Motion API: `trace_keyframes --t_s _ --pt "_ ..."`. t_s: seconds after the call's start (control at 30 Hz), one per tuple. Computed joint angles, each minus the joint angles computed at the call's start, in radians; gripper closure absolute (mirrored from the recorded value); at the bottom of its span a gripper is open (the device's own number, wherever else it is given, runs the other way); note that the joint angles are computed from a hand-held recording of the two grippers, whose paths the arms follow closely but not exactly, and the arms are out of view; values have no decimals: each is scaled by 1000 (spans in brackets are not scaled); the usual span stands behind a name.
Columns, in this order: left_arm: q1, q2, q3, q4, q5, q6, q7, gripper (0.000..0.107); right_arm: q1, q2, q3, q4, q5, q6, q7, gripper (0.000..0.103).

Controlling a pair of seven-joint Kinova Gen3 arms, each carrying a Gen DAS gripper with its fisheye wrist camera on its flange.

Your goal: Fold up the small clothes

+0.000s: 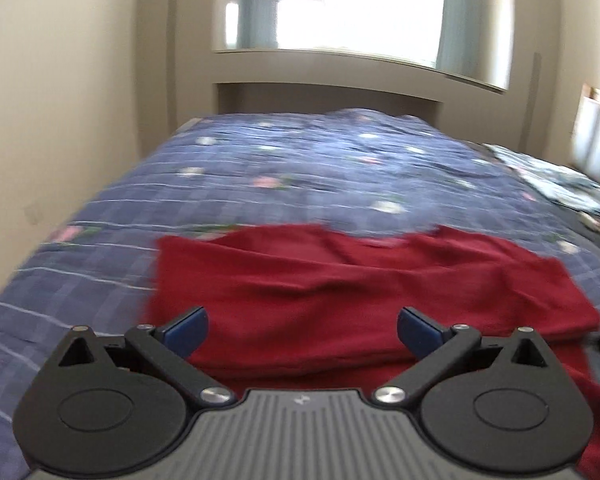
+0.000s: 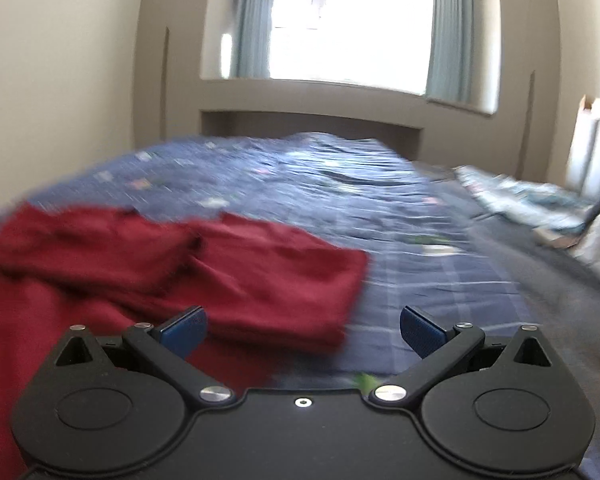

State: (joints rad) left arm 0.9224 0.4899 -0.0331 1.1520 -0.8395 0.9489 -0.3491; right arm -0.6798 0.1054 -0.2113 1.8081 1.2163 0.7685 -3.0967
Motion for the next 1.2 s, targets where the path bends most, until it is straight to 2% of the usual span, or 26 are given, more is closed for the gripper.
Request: trace_keyframes --t_s 0.07,0.17,0.23,0.27,0.33,0.37,0.43,0.5,0.53,0.6,0.67,0.73,0.77,0.8,0.83,0.87,0.9,0.93,1.03,1.1,1.13,1.2 --pt "-22 -35 -19 52 -5 -13 38 5 80 8 -40 -55 -77 -81 38 1" --pt "-87 -75 -22 115 0 -50 89 5 219 64 -122 -152 -199 -203 154 10" --pt "-143 -87 -14 139 19 -87 107 5 294 137 -186 -233 -268 -242 236 15" --pt "-175 -87 -8 143 39 -109 105 5 304 172 -202 -274 -292 -237 276 22" --pt "-232 -78 -10 137 105 -156 75 5 272 237 -178 -364 -360 -188 358 33" --pt "-265 -69 1 124 145 -172 48 5 235 262 -138 -402 -400 -166 392 40" --pt "-355 -43 55 86 227 -185 -10 5 172 298 -63 -450 -460 -154 435 48" --pt "-391 -25 54 71 290 -209 -38 7 135 311 -21 -451 -466 -169 418 63" --pt "-385 -19 36 73 308 -225 -40 8 95 311 25 -437 -448 -187 388 67" --pt "-391 -11 10 82 350 -266 -66 12 24 307 101 -400 -375 -215 306 83" --pt "-411 -4 14 86 389 -302 -107 24 -2 297 130 -364 -304 -250 225 87" --pt "-449 7 40 76 451 -320 -181 37 -62 289 203 -335 -246 -283 144 89" --pt "-461 10 48 75 479 -332 -213 55 -99 283 250 -319 -220 -301 103 89" --pt "-475 10 58 80 504 -353 -246 81 -135 277 296 -305 -195 -317 62 89" --pt "-482 15 63 74 527 -361 -277 89 -173 270 342 -288 -168 -328 22 90" --pt "-471 16 50 69 533 -361 -292 92 -201 265 370 -278 -136 -323 -19 90" --pt "-445 13 18 75 527 -378 -290 98 -217 265 380 -275 -103 -303 -60 90" --pt "-428 7 2 90 509 -412 -284 99 -222 265 371 -274 -75 -268 -95 90" --pt "-374 2 -48 100 470 -446 -277 100 -140 266 251 -288 -59 -198 -104 90" --pt "-342 19 -68 67 441 -409 -281 100 -65 283 158 -315 -106 -170 -38 90" --pt "-336 32 -68 41 433 -377 -291 100 -39 289 130 -322 -124 -169 -19 90" --pt "-335 46 -65 21 430 -354 -296 95 -23 284 129 -308 -139 -200 -28 86"
